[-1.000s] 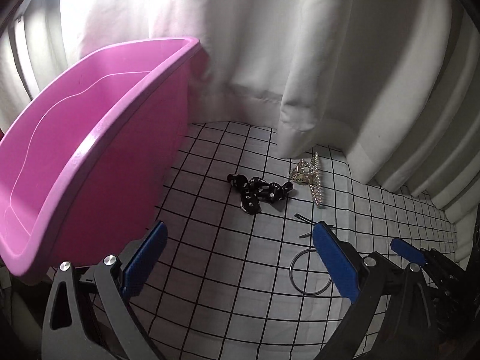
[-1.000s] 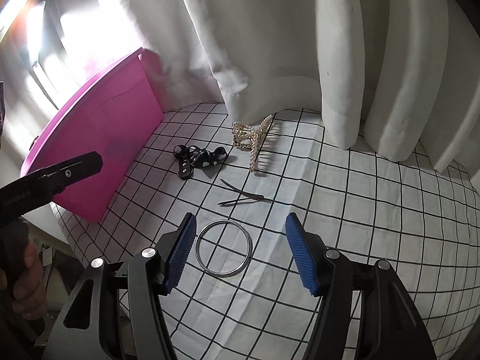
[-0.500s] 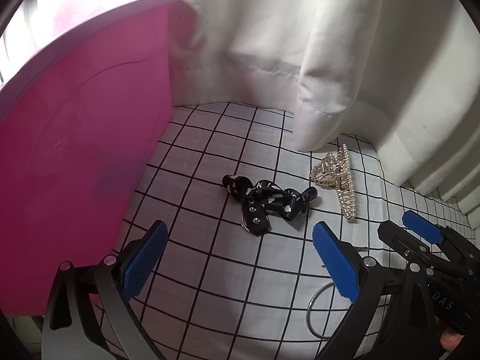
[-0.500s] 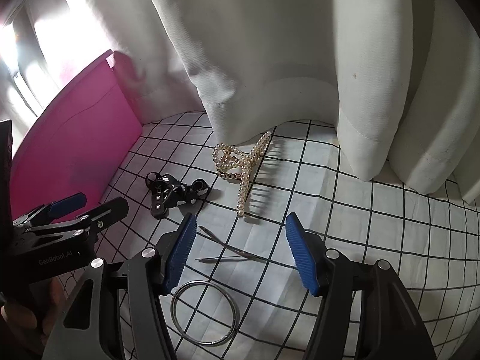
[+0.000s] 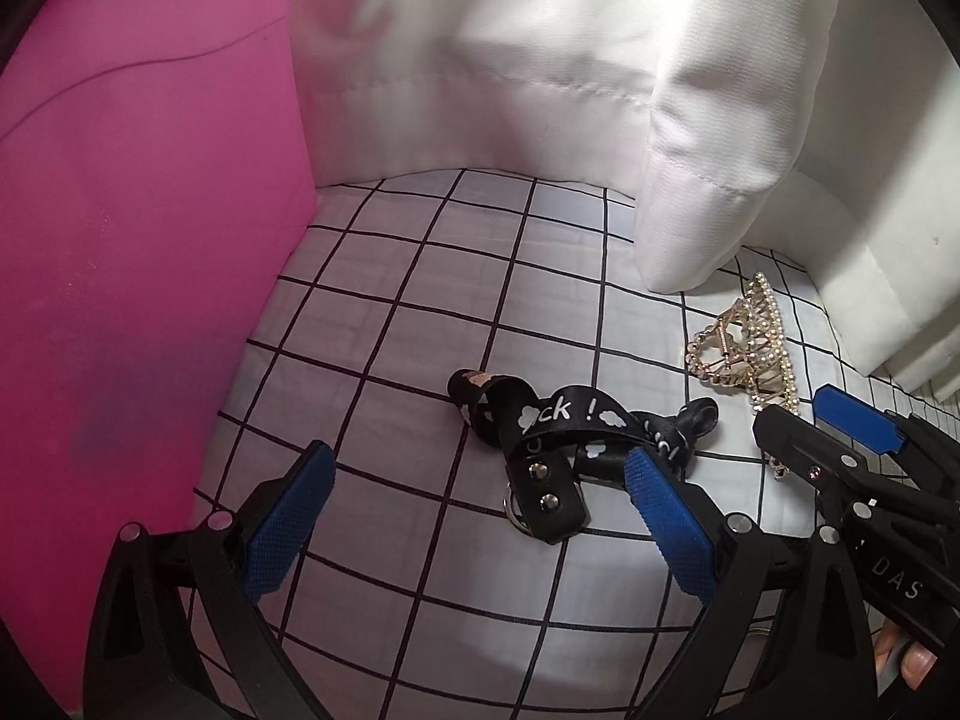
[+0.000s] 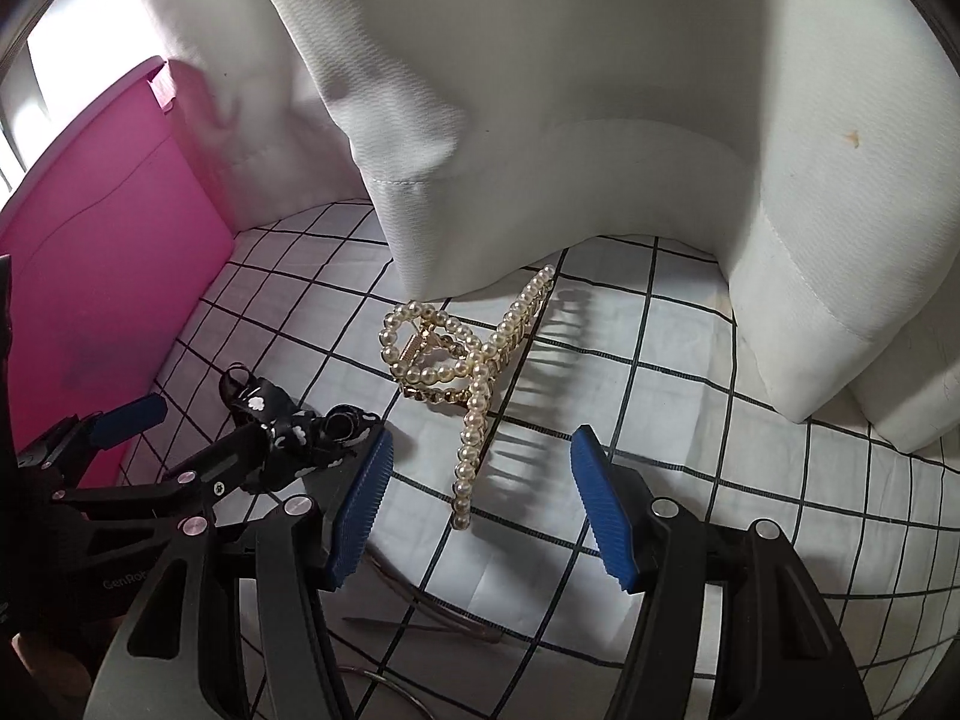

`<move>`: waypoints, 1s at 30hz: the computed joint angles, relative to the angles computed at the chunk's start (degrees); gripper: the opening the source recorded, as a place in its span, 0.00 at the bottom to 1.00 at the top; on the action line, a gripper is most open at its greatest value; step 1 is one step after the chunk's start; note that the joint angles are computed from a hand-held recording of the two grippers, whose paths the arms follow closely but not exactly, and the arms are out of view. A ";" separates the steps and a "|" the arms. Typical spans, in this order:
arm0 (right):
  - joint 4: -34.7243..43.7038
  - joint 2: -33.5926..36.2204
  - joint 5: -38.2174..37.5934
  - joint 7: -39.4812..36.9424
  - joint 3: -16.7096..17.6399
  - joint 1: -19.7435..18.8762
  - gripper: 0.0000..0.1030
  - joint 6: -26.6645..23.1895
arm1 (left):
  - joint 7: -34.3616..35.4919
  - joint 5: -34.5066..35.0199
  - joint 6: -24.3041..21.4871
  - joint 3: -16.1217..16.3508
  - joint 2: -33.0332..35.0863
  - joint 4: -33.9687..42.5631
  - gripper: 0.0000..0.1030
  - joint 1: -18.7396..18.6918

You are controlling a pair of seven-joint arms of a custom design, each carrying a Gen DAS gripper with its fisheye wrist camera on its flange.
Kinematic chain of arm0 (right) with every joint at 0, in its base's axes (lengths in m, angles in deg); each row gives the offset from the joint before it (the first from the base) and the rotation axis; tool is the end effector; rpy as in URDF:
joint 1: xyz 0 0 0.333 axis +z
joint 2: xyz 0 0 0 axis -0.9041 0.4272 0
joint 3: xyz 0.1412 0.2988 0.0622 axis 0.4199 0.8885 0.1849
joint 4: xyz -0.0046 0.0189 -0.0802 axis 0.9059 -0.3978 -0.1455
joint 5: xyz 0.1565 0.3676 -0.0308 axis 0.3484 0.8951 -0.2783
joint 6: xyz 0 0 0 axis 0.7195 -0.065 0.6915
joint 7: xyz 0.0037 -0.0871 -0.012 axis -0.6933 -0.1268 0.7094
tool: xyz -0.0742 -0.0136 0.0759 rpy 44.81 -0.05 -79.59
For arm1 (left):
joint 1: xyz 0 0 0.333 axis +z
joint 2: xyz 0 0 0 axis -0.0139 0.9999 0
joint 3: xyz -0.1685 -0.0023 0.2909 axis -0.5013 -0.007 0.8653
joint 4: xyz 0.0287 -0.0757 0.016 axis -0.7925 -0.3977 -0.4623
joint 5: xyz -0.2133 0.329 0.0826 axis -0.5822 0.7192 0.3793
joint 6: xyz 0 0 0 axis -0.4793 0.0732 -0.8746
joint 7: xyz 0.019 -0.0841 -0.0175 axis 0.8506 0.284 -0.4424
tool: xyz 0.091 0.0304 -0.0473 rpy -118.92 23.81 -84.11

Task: Organize jewelry
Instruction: 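Grasp the black strap bracelet with the left tool while the right tool grasps the pearl claw clip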

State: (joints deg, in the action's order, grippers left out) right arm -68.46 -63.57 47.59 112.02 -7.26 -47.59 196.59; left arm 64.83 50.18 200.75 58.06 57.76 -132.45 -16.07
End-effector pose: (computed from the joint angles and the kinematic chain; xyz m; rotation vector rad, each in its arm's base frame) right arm 0.6599 0.2172 0.5170 -1.7093 2.0614 -0.3511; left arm 0.6995 -0.2882 0.5040 -1.6629 2.2175 -0.6240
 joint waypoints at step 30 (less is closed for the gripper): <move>-3.82 -1.82 1.57 0.35 -0.46 -1.02 0.07 3.40 | 5.38 -4.60 4.03 -2.07 -1.04 -2.36 0.08 0.40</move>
